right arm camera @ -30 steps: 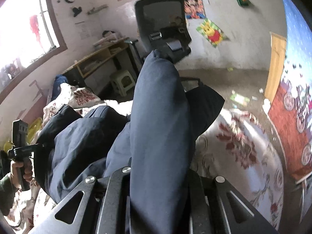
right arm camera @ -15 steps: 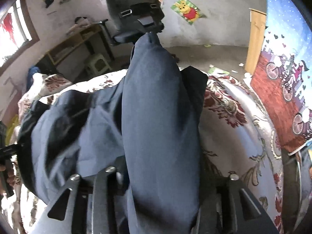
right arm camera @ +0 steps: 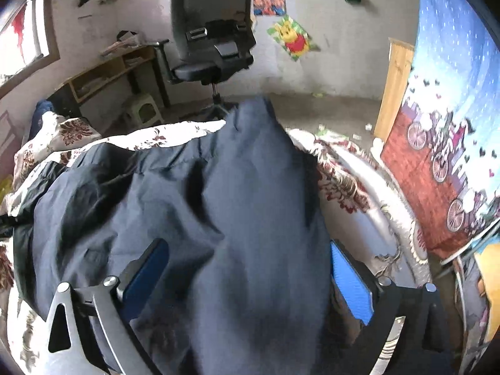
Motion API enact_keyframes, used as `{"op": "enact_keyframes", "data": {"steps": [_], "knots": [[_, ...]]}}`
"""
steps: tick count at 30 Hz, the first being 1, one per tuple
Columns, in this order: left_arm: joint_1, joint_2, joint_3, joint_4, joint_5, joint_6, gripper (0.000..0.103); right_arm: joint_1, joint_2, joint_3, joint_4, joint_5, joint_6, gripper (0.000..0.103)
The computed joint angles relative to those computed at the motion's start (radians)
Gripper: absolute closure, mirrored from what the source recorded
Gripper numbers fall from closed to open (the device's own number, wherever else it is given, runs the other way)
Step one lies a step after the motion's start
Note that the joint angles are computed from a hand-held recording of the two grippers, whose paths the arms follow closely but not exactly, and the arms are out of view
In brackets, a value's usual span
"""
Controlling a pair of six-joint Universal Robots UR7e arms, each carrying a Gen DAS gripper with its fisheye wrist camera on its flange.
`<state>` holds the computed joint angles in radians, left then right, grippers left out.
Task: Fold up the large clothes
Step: 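Open both tools and lift them back from the folded jacket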
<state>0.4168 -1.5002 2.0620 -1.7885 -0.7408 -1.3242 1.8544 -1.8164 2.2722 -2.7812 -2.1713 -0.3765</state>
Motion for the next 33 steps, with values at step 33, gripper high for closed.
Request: {"op": "enact_keyframes", "data": {"steps": [33], "knots": [[-0.415, 0.039, -0.050, 0.277, 0.232, -0.210, 0.002, 0.341, -0.127, 0.105, -0.222, -0.106, -0.053, 0.000]]}}
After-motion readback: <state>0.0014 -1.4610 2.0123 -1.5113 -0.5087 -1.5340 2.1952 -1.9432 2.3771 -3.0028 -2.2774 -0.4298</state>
